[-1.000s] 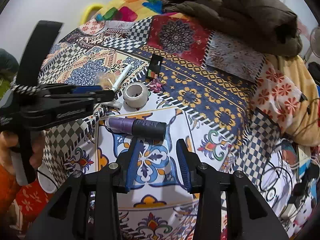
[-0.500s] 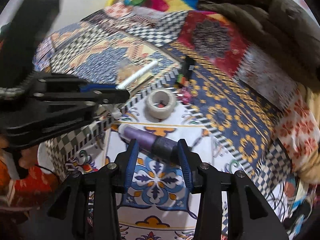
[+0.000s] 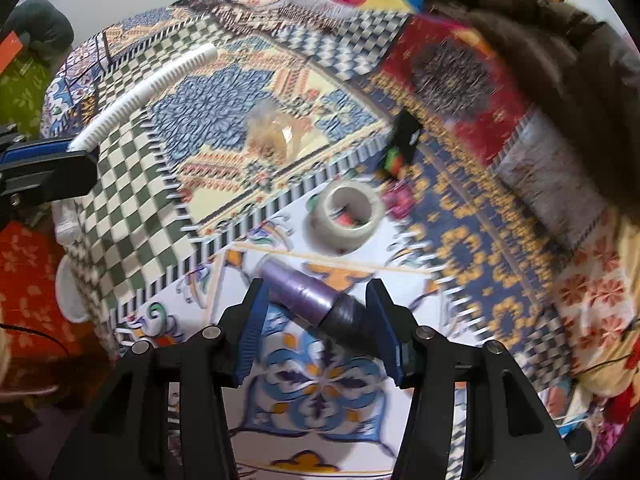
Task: Collect trash
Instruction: 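Grasp the purple spray bottle with the right gripper and lift it, then carry the white tube and purple bottle with both grippers over the white bucket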
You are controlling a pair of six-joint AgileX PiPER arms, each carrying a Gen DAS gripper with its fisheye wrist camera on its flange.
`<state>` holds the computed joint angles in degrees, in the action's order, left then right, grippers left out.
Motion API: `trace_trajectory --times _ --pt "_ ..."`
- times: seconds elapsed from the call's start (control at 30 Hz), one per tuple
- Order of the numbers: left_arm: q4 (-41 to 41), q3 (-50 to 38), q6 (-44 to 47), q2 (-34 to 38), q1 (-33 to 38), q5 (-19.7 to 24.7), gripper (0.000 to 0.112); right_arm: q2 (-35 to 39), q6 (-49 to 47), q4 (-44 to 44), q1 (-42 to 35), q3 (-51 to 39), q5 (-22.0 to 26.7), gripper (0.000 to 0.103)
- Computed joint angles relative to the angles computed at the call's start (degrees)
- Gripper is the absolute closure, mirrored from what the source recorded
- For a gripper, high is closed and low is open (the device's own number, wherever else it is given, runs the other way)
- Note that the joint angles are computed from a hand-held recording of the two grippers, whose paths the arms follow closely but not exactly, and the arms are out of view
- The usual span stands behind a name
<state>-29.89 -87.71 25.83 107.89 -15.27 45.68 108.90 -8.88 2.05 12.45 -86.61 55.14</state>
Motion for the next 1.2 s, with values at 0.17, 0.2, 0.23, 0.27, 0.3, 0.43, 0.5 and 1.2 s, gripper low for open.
trace_trajectory --times 0.17,0.2,0.23,0.27,0.3,0.43,0.5,1.2 --pt "-0.7 2.6 0.3 -2.2 1.1 -0.3 0.103 1.3 1.1 0.9 0.4 -0.1 1.1 0.061" --pt "-1.1 3.1 0.6 -2.6 1.4 -0.2 0.103 1.0 1.7 0.6 0.4 0.3 0.7 0.068" --pt "-1.1 3.5 0.7 -3.1 1.7 -0.1 0.103 0.5 2.6 0.2 0.3 0.9 0.2 0.077" --pt "-1.1 3.9 0.8 -3.6 1.9 -0.2 0.103 0.3 3.0 0.6 -0.1 1.1 0.4 0.078" --pt "-1.5 4.1 1.1 -4.1 2.2 0.1 0.103 -0.3 4.0 0.9 -0.6 1.8 0.2 0.079" --pt "-1.4 5.3 1.2 -6.6 3.2 0.9 0.103 -3.4 6.8 3.9 -3.0 5.2 -1.2 0.079" --pt "-1.2 6.2 1.1 -8.3 3.6 1.1 0.103 -5.5 9.1 4.2 -3.1 6.1 -1.5 0.079" --pt "-7.7 13.3 8.2 -35.2 22.8 15.9 0.103 -25.0 40.3 -17.5 23.9 -3.9 8.2 0.079"
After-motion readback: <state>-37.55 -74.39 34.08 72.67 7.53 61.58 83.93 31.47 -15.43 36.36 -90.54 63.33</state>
